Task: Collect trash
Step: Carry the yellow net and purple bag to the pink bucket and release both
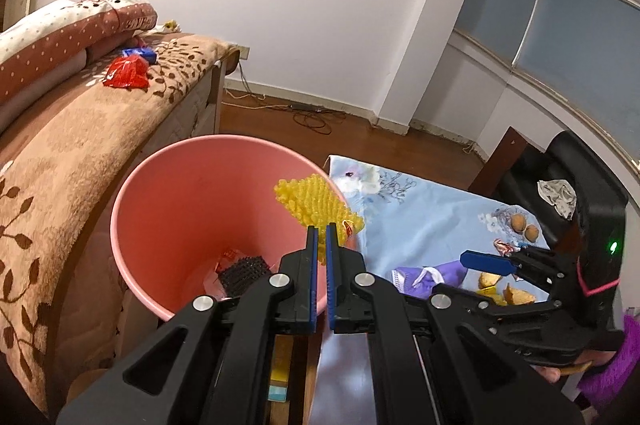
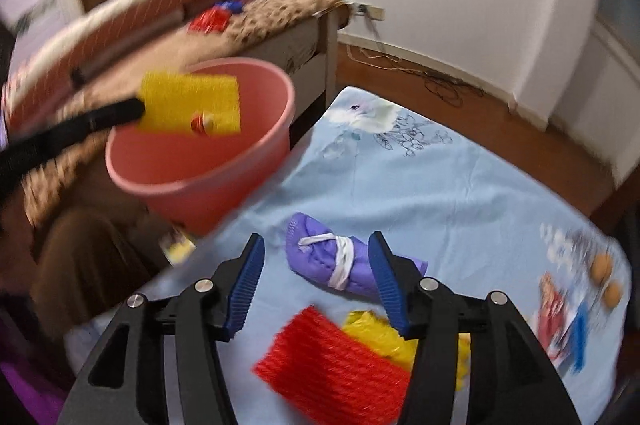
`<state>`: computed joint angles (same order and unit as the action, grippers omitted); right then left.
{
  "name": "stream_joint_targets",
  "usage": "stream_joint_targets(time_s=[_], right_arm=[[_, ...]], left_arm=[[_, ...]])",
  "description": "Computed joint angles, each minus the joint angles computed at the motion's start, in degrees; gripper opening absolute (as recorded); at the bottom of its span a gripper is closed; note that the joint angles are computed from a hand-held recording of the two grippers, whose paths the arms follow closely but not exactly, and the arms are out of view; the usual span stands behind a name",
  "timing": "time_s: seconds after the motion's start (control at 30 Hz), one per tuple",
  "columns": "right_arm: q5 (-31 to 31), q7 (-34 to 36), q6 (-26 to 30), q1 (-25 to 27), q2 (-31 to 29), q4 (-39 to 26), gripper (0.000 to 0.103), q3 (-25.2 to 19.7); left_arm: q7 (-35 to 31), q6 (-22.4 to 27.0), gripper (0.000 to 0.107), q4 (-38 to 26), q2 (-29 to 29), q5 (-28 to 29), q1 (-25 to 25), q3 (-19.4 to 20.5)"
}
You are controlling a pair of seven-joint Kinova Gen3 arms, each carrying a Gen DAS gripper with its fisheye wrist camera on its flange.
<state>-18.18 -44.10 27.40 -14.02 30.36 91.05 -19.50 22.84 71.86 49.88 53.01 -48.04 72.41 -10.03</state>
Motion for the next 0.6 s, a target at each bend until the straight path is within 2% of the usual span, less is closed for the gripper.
stream_joint_targets(time_s=[0.2,0.3,0.37,0.4,0.47,0.6], right_arm=[[7.4,5.2,4.2,-3.6,3.4,-4.9,0.059,2.7],[10.1,6.8,2.9,-5.0,4.7,-5.5,0.059,3.9],[8.6,8.9,4.4,-2.8,6.0,-7.1,0.044,1.7],[7.9,8.9,5.2,-2.7,6.5,-8.0,0.041,1.6],[5.5,9.2,6.5,-1.5,7.2,-9.3,0.026,0.6],[-0.1,8.4,10.8,0.7,8.1,-12.5,0.023,-0.9]], left_arm=[[0.1,0.4,0.003,0.6,-0.3,1.3,-0.8,0.6],[0.1,0.9,0.003,0.6,-0.2,2.2,-1.3,1.0],[0.0,1.5,0.003,0.4,-0.1,2.8,-1.6,1.2],[0.0,1.8,0.003,0.4,-0.1,3.1,-1.7,1.2],[0.2,2.1,0.003,0.5,-0.1,3.6,-1.9,1.3],[0.3,3.0,0.003,0.6,-0.1,4.0,-2.1,1.3]])
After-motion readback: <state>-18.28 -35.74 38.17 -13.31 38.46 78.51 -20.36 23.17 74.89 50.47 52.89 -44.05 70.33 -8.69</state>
